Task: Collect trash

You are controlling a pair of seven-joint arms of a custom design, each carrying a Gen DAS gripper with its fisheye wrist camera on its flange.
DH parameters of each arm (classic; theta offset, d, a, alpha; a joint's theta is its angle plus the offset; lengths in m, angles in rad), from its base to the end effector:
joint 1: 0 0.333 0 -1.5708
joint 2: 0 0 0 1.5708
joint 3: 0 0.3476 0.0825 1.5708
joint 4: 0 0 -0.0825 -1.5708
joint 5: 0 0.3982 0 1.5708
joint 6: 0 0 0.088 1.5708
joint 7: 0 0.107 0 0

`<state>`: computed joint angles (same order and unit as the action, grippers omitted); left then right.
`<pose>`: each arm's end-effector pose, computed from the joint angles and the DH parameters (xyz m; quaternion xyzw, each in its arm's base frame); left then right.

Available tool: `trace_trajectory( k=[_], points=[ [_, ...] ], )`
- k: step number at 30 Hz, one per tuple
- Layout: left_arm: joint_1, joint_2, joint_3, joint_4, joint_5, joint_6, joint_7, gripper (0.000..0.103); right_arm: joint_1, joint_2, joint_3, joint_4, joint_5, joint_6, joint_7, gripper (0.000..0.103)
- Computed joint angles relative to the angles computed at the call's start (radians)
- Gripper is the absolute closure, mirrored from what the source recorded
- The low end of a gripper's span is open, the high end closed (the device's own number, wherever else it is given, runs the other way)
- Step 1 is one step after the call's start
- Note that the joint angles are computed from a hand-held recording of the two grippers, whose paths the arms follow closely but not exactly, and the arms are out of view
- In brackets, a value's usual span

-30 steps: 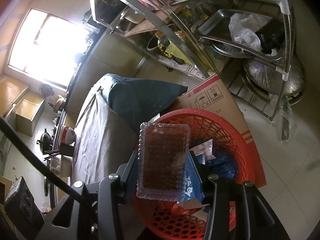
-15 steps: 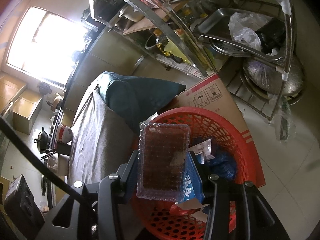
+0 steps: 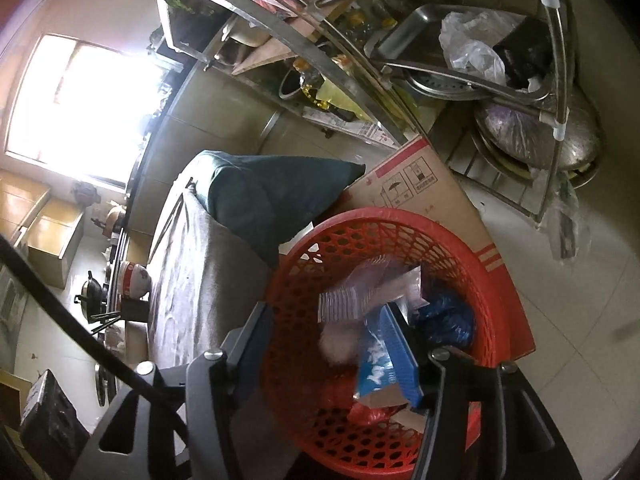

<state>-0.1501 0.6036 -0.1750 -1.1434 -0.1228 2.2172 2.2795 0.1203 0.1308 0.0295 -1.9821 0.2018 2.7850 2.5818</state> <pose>0.7675 -0.2163 0.5336 -0.3049 0.9172 -0.2155 0.1394 0.6400 0.0866 0.5024 -0.2529 0.9078 -0.0021 0.3346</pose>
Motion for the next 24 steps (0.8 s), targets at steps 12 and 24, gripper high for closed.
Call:
trace_trajectory(
  k=[12, 24],
  points=[
    [0.054, -0.086, 0.007, -0.072, -0.05, 0.086, -0.033, 0.034, 0.044, -0.007, -0.006, 0.075, -0.161, -0.056, 0.053, 0.043],
    [0.162, -0.195, 0.068, -0.16, -0.084, 0.271, -0.143, 0.021, 0.156, 0.094, 0.023, 0.363, -0.419, -0.218, -0.035, 0.042]
  ],
)
